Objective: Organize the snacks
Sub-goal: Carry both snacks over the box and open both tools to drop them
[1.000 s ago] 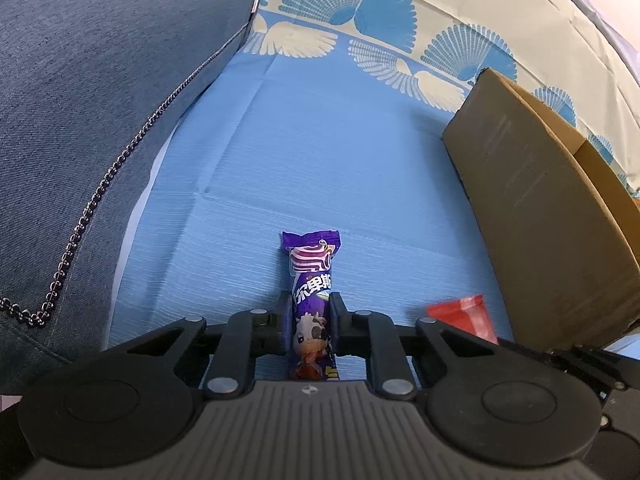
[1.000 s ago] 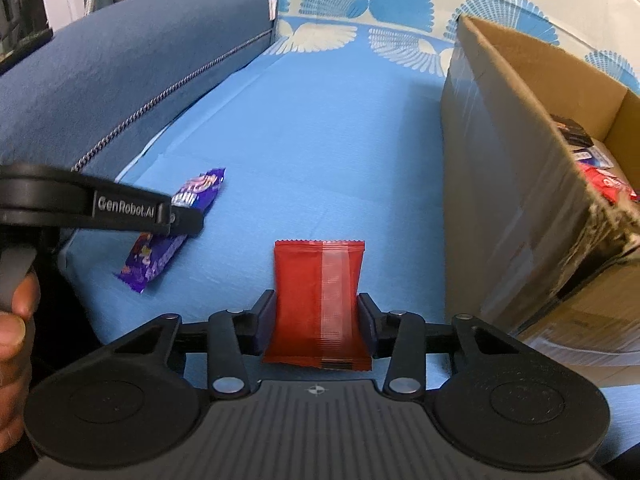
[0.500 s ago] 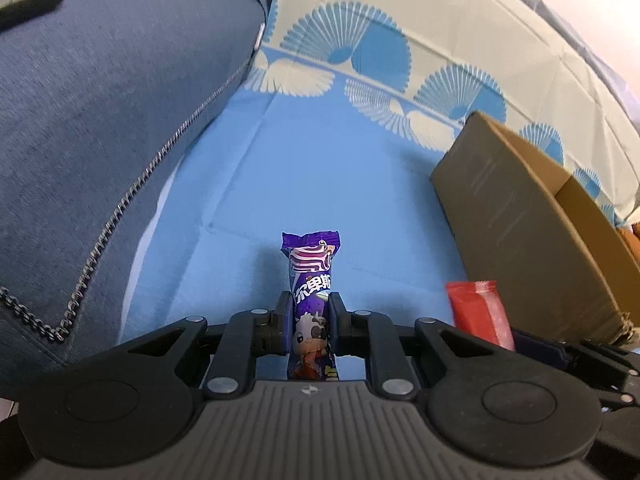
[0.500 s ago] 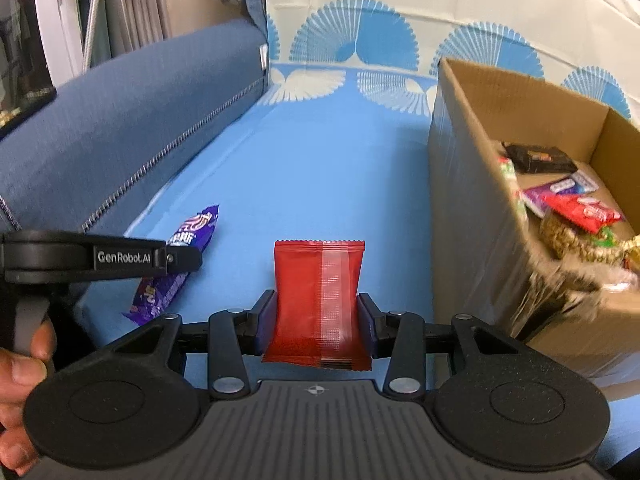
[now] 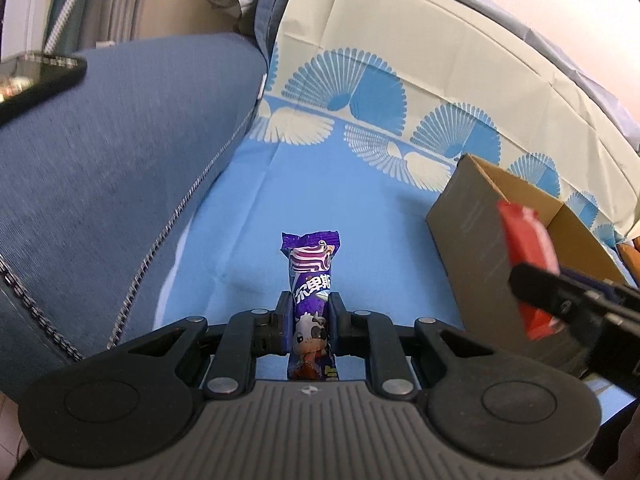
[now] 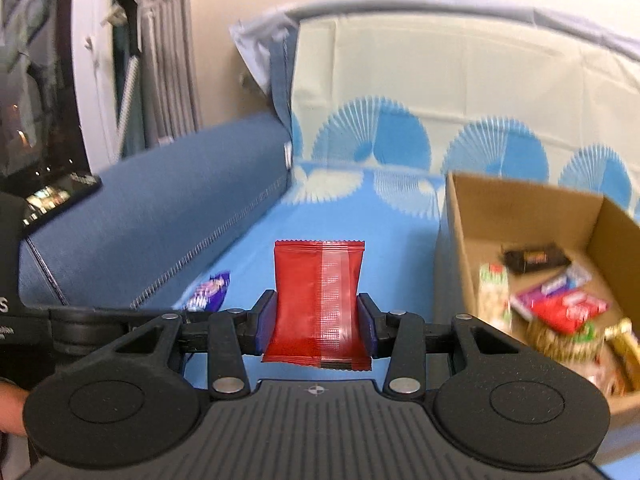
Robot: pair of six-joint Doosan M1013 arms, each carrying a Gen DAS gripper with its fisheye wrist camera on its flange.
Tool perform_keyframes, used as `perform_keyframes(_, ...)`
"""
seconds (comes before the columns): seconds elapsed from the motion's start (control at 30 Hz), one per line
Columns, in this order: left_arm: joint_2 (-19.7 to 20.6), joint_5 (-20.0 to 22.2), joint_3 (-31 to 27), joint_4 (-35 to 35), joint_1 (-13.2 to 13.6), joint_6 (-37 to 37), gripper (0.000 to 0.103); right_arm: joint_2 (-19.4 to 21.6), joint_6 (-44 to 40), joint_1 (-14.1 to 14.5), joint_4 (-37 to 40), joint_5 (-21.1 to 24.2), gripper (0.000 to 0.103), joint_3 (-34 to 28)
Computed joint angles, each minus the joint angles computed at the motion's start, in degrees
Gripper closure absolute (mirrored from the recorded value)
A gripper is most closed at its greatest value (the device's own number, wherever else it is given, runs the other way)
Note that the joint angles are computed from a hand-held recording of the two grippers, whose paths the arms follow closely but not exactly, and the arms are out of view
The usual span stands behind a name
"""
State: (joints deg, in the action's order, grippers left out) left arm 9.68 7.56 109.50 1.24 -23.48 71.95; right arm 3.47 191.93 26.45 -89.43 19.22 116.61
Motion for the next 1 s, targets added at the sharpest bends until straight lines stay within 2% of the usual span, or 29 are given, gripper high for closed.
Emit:
perform_keyframes(0.2, -0.35, 1.87, -1.85, 14.89, -1.44, -14.31, 0.084, -1.27, 14.38, -1.2, -15.86, -0.27, 0.059, 0.97)
perform_keyframes(0.33, -0.24, 2.32, -3.83, 18.53, -3.02, -16.3, 0.084, -1.77, 21.81, -2.56, -21.22, -0.01, 0.059, 1.17)
perform_keyframes(0.43, 0.32, 2.48, -6.03, 16.23, -4.4, -12.73, 0.084, -2.0, 26.61, -3.23, -23.76, 1.55, 0.059, 1.4)
perform_keyframes(0.57, 1.63, 2.77, -9.36, 6.98, -6.32, -2.55, 0.084, -2.7, 31.79, -4.15, -24.79, 6.19, 0.059, 2.18)
perform_keyframes(0.77, 4.55, 2.58, -14.63, -1.99, -10.07, 7.86, 0.084, -2.81, 33.06, -4.51, -16.46, 18.58, 0.058, 2.41)
perform_keyframes(1.0, 8.0, 2.41, -20.56, -8.04, -13.26, 15.8, 0.084, -3.36, 36.73, -6.2, -10.36, 26.46, 0.058, 3.22)
